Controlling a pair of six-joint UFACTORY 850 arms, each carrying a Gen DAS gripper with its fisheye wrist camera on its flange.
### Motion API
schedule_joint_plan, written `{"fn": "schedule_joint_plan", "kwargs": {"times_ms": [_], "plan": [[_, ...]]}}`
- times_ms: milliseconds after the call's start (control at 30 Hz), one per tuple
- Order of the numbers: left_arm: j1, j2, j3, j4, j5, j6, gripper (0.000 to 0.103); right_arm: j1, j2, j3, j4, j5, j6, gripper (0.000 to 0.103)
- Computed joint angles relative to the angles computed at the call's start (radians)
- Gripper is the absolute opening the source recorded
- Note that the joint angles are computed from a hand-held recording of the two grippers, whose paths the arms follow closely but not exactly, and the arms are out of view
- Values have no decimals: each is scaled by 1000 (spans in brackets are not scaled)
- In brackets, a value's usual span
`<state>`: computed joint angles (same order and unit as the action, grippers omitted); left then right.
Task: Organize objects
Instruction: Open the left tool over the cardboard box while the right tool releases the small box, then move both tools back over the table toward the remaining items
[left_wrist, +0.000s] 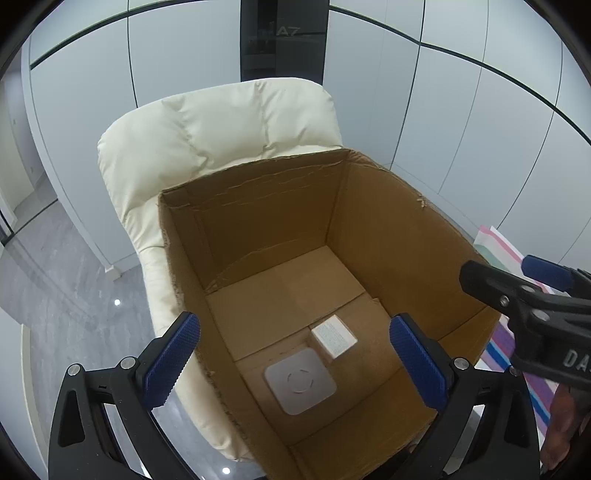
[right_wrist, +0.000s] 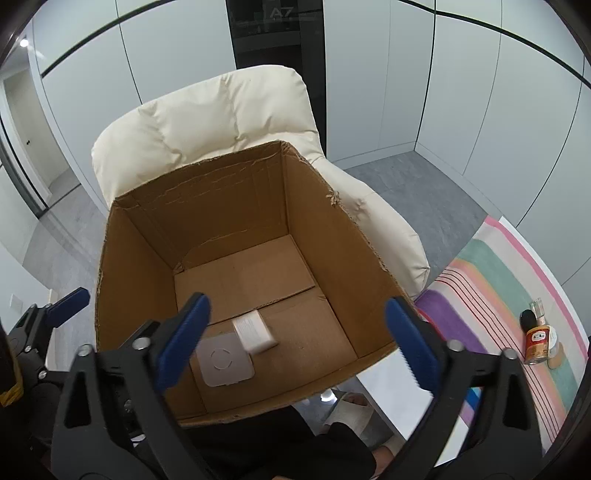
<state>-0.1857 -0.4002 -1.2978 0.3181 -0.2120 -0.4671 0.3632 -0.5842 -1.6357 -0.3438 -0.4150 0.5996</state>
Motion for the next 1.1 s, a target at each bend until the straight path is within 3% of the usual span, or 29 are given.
{"fn": "schedule_joint_plan", "kwargs": {"times_ms": [1100], "plan": [[-207, -87, -124, -93, -24, 138, 103, -163, 245, 319, -263, 51, 321, 103]]}}
